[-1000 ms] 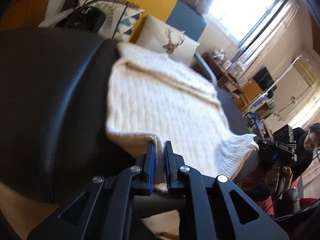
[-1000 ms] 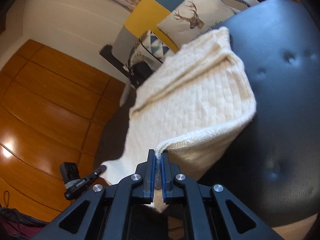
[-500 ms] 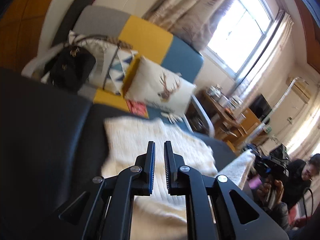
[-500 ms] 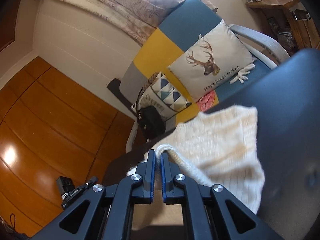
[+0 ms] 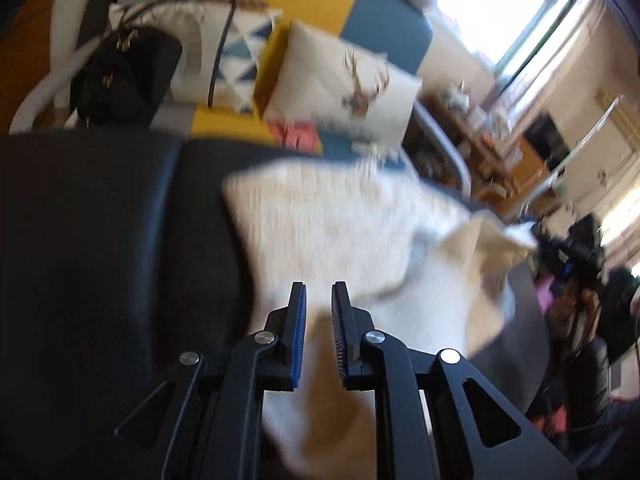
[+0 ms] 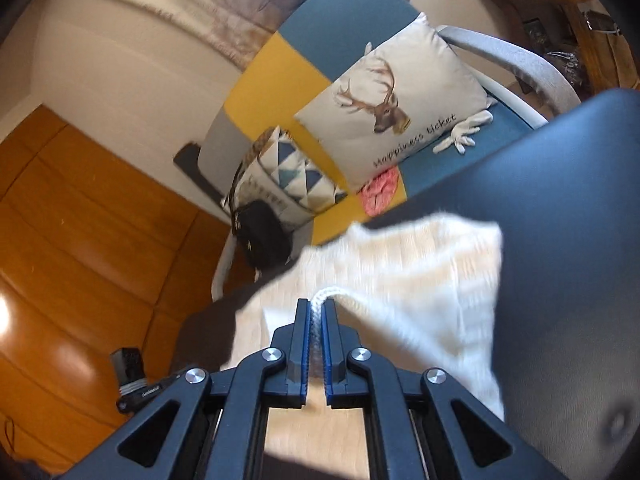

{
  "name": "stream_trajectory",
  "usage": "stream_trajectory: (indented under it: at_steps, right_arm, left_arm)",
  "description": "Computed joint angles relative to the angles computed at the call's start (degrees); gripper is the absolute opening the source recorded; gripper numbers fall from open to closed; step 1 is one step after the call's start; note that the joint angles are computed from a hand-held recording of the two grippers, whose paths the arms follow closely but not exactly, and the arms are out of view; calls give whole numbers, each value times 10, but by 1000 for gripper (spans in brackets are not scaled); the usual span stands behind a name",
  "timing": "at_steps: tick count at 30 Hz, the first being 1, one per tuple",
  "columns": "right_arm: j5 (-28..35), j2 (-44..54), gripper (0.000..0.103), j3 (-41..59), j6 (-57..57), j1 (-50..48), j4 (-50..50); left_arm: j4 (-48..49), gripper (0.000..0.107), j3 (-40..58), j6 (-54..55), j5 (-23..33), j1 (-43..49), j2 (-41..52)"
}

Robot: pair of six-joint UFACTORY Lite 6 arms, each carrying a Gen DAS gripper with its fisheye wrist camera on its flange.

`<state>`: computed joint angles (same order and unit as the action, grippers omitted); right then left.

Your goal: Fold clothes

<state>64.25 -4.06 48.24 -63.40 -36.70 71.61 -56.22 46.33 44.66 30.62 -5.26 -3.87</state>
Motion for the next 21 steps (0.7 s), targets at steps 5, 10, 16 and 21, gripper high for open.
stream_trajectory:
  at_steps: [5, 10, 16, 21]
  right_arm:
    - [31, -101, 4, -82, 12, -58, -58]
    - [55, -145, 4, -92, 25, -94, -81]
    - [47, -194, 4, -98, 52, -73, -97]
    - [27, -207, 4, -105, 68, -43, -108]
  left_arm:
    - [-44, 27, -34, 37, 62, 4, 14]
    - [-47, 31, -38, 40, 100, -17, 0]
    - [-17, 34, -25, 29, 114, -42, 37]
    - [-25, 34, -31, 36, 81, -69, 56]
